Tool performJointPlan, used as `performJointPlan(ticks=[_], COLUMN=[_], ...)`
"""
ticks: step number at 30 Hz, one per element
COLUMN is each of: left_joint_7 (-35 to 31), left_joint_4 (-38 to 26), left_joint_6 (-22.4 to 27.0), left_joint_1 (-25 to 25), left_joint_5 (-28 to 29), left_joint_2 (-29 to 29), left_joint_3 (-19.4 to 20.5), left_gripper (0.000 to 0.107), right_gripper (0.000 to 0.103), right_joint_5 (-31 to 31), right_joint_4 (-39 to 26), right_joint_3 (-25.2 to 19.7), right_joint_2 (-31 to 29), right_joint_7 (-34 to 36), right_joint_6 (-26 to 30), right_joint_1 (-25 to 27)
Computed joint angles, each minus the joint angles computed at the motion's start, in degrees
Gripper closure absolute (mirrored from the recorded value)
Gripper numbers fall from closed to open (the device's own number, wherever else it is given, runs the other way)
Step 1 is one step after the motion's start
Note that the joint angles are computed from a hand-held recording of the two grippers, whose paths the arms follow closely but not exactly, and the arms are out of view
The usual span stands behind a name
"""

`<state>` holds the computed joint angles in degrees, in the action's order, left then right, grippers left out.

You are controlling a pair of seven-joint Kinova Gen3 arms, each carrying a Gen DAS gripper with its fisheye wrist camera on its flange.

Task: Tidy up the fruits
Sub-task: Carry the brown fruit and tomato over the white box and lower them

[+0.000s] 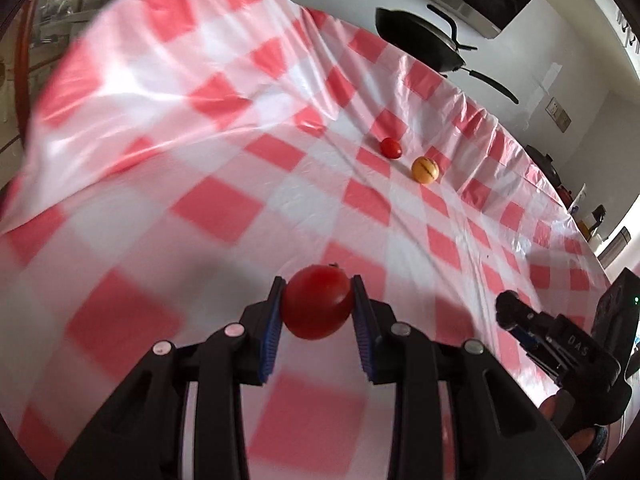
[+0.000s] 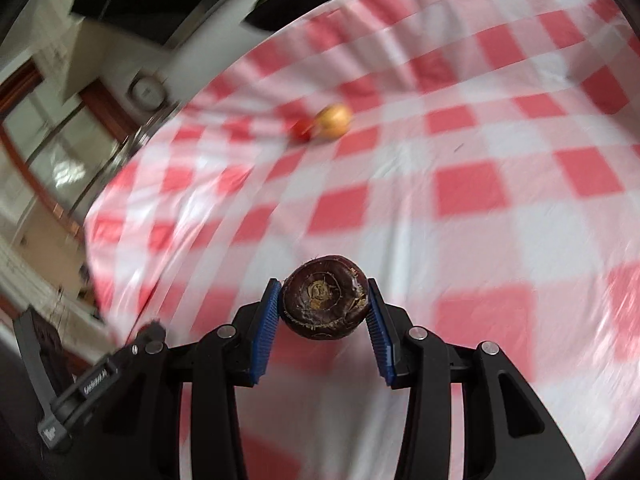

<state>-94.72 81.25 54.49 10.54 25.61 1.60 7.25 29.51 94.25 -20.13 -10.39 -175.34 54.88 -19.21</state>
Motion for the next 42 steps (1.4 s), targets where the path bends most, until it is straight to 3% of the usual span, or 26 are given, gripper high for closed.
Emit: performJointPlan(ticks=[3,8,15,20,23,30,32,35,39,42], left_joint_7=[-4.3,-10.3,-16.0,-21.7,-24.6,-27.9,-28.0,-28.2,-26.6,-26.5], left_joint_4=[4.2,9.6,14.4,16.7,17.7,18.9,19.2,20.6,22.3,24.8], left_joint_6=[0.0,0.6,2.5,4.0,5.4,8.6,8.9,8.3,6.5,3.4], left_joint_1=[-1.7,-3.7,-7.9,-10.9,-13.8,-22.2,-24.4,-26.8,-26.8,-29.5], left_joint_5=[1.0,1.5,3.8,7.2,9.1,9.1,7.1,4.0,-4.1,-11.1], left_joint_2=[-4.4,-9.9,-14.7,-17.5,-17.8,-14.4,-12.8,-11.0,-10.0,-10.4], left_joint_3=[-2.1,-6.3,-13.2,-19.9,-24.8,-29.4,-28.6,-26.3,-21.5,-13.5], left_gripper=[0.075,0.075,0.075,0.074,0.074,0.074,0.074,0.074,0.074,0.074], right_gripper=[0.061,0.061,0.061,0.061,0.061,0.061,0.061,0.061,0.061,0.061], right_joint_5=[1.6,5.2,5.9,7.2,5.8,-3.3,-4.4,-7.1,-15.5,-21.0], right_joint_4=[-3.0,-8.5,-15.9,-22.1,-25.3,-35.6,-39.4,-47.0,-57.4,-64.8], right_joint_3=[-3.4,-5.1,-4.3,-3.9,-4.0,-4.3,-7.4,-8.5,-2.9,0.9], right_joint_2=[2.7,7.2,13.4,18.5,21.2,30.2,33.9,40.4,48.4,53.8], right_joint_7=[1.5,5.5,14.1,24.6,31.2,47.3,51.9,57.8,63.0,65.2], right_joint_6=[2.3,5.7,7.9,8.2,7.1,10.5,13.6,20.1,29.4,36.4], right_joint_1=[-3.4,-10.7,-19.6,-27.0,-29.2,-32.4,-31.7,-32.9,-35.8,-37.2])
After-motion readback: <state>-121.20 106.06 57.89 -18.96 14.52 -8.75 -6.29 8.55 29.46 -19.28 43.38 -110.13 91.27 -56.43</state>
